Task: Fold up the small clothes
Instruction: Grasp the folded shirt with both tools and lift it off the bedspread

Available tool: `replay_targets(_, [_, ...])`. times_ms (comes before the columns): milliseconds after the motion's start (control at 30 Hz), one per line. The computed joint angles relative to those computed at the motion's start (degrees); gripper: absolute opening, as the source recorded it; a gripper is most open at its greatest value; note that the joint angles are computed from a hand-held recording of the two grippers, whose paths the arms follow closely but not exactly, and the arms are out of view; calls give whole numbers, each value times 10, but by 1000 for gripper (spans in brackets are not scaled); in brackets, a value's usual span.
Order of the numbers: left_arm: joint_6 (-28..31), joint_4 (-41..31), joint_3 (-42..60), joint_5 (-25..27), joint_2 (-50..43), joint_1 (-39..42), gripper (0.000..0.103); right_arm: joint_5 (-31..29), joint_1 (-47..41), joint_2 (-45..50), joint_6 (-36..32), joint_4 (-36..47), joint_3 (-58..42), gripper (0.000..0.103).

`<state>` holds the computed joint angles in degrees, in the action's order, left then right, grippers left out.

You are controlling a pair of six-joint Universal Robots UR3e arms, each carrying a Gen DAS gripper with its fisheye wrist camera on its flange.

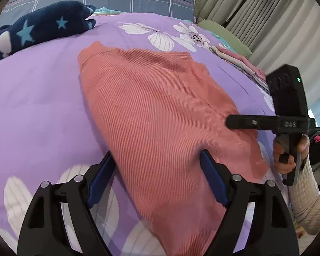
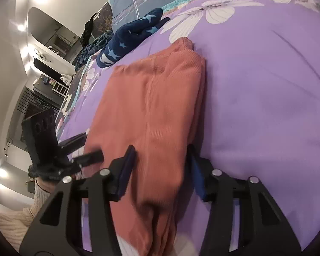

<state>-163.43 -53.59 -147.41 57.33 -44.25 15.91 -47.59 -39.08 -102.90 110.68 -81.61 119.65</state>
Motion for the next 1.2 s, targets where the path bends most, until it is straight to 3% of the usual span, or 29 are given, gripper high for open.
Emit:
replay_targets(133, [-31,103,16,13,-107,-33,81,15,53,46,57,-78,-11,45])
replay_targets(300, [-48,180,31,34,-179,-63,77,21,76,78,74,-111,-29,42])
replay_targets(433, [-57,206,33,46,-188,-75,55,22,84,58,89,-154,-5,34])
replay_targets(567, [-74,205,47,75,-170,-98,31,26,70,-72,86,-185,65,22])
replay_targets(667, [-78,178,66,73,-135,-100,28,56,35,-147,34,-105,62,21])
replay_targets(767, [-91,180,109,80,-130,-121,27,107,-36,-224,-72,67,9,21])
replay_targets(833, [-100,193,175,104,-170,-159,27,127,-69,-237,-118,141,-36,21])
replay_targets(900, [-112,211,240,138,-223,-197,27,149,-81,-226,-125,149,-80,21])
replay_targets(1000, [-114,216,368,179,-325,-239,28,177,-51,-165,-28,21,-121,21])
replay_targets(1100, [-118,203,511,181,-439,-240,28,174,14,-55,170,-253,-157,21])
replay_targets(1200, [-132,178,656,179,-552,-239,27,148,61,65,308,-432,-228,21])
